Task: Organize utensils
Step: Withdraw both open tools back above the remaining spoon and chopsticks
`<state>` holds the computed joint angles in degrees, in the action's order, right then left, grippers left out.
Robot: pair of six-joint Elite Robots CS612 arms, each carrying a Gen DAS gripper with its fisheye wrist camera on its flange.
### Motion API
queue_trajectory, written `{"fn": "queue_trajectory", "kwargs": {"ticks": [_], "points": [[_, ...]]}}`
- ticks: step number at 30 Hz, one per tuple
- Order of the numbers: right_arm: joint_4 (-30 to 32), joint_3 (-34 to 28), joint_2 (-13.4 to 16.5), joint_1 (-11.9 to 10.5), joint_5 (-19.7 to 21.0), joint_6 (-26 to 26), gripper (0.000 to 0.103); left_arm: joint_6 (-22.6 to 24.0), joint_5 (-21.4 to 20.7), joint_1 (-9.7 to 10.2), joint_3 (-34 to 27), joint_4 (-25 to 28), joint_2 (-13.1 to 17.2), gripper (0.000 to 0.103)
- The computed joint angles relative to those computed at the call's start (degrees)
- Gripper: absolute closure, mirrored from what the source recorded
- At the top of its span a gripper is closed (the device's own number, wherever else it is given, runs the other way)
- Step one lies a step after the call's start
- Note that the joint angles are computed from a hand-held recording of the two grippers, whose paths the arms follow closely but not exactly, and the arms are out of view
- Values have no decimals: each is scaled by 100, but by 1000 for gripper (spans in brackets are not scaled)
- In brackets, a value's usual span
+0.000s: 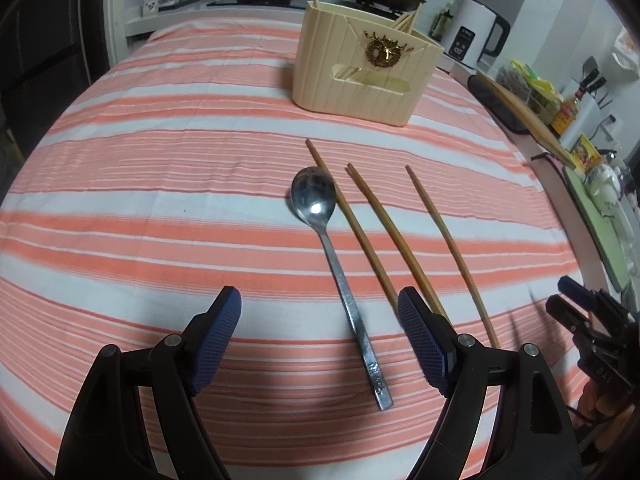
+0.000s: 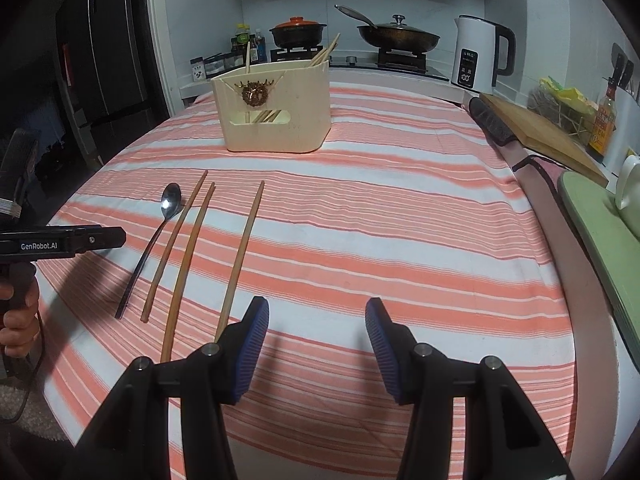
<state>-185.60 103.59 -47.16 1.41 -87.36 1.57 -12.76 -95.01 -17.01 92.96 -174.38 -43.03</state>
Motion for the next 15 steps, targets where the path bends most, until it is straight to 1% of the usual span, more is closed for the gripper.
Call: {"fn": "queue_trajectory", "kwargs": {"ticks": [15], "points": [[-15, 41, -10, -19, 30, 9, 52, -87, 41, 8, -38, 25, 51, 21]]}}
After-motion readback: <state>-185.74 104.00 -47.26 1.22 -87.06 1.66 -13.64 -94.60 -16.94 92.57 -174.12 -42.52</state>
